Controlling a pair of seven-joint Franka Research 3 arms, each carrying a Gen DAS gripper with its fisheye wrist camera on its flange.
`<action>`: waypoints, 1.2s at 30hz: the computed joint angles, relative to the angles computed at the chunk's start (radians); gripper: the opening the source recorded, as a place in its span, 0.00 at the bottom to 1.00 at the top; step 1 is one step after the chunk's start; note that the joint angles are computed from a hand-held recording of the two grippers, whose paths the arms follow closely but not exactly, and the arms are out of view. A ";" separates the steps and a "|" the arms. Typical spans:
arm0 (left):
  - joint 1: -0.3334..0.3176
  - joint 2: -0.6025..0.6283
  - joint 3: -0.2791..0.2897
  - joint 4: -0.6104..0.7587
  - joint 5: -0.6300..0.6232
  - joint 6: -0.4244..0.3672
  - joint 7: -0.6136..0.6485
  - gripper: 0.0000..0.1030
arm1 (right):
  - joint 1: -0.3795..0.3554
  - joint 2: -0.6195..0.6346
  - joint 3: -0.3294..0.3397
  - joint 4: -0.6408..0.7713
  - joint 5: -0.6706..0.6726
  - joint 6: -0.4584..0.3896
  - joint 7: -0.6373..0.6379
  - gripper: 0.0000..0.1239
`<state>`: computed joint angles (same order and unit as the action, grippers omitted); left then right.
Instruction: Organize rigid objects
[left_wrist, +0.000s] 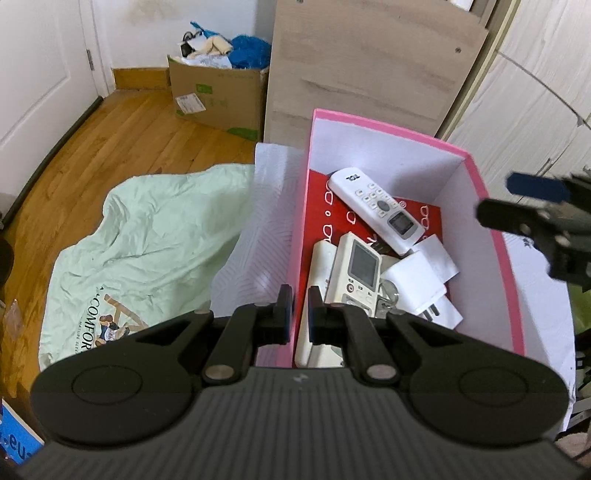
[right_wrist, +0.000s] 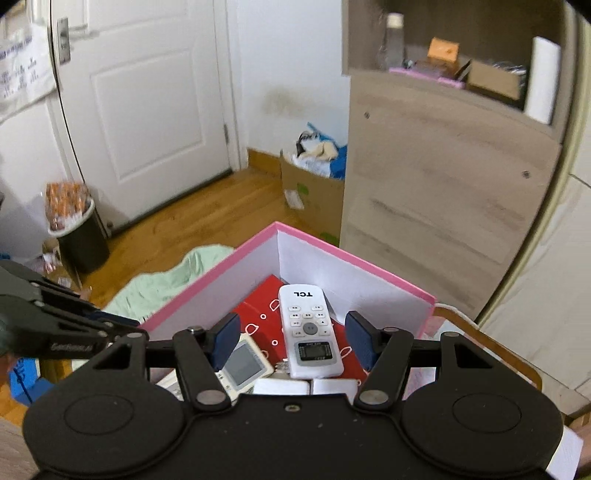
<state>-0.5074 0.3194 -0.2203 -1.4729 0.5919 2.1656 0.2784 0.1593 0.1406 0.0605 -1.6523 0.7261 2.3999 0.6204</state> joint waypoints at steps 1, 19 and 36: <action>-0.004 -0.015 0.000 -0.017 0.008 0.009 -0.012 0.06 | -0.005 -0.027 -0.001 -0.032 0.023 0.011 -0.010 0.54; -0.174 -0.019 -0.037 0.023 0.316 -0.112 -0.156 0.07 | 0.083 -0.443 -0.128 -0.498 0.409 0.287 -0.291 0.55; -0.305 0.004 -0.041 -0.062 0.500 -0.110 -0.404 0.10 | 0.110 -0.723 -0.191 -0.851 0.740 0.463 -0.458 0.58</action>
